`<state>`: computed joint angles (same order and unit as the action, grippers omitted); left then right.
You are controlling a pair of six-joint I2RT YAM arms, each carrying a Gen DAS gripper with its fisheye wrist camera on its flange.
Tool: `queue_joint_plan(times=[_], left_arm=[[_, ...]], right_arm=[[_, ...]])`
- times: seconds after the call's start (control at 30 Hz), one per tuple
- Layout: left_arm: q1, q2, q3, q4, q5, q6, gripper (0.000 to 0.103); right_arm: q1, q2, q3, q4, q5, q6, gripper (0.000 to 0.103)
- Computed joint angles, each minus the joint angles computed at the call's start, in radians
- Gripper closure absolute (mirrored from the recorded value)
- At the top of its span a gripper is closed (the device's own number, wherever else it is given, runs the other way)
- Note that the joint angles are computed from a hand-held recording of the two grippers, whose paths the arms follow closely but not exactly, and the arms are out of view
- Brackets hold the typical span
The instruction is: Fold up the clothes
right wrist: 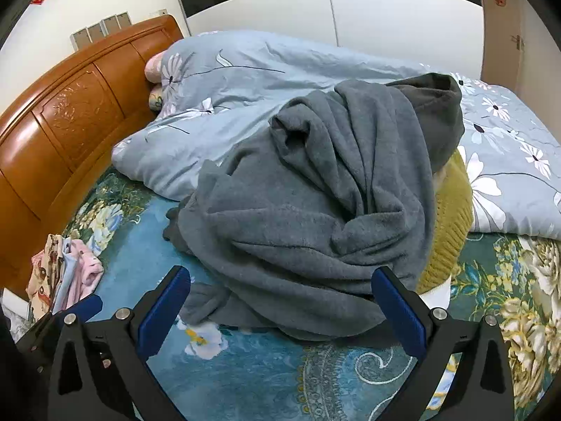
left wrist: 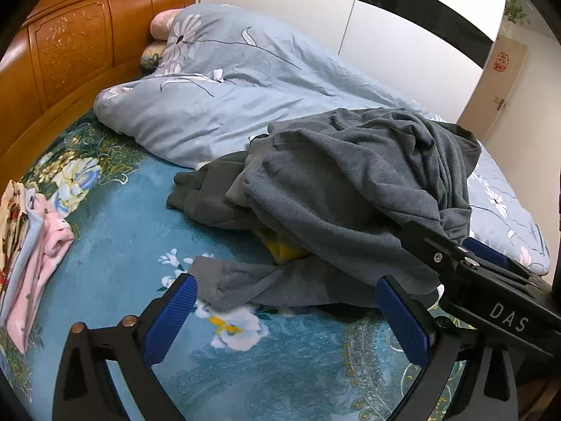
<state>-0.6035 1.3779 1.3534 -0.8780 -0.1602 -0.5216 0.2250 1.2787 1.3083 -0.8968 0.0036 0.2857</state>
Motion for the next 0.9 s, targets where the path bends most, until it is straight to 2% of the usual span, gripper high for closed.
queue_joint_plan(times=[0.23,0.6,0.73,0.83,0.9], left_arm=[[0.037,0.001,-0.019,0.016,0.066,-0.004,0.000],[0.042,-0.023,-0.044,0.009,0.077,-0.014,0.000],[0.043,-0.046,-0.064,-0.001,0.074,-0.023,0.000],[0.052,-0.087,-0.102,0.002,0.082,-0.042,0.000],[0.057,-0.114,-0.126,-0.005,0.082,-0.067,0.000]], right_arm=[[0.033,0.025,0.013,-0.001,0.042,0.024,0.000],[0.068,0.009,-0.007,-0.010,0.070,0.031,0.000],[0.072,-0.014,0.008,-0.007,0.126,-0.033,0.000],[0.071,0.018,0.065,-0.012,0.144,-0.135,0.000],[0.117,0.072,0.117,-0.023,0.210,-0.224,0.000]])
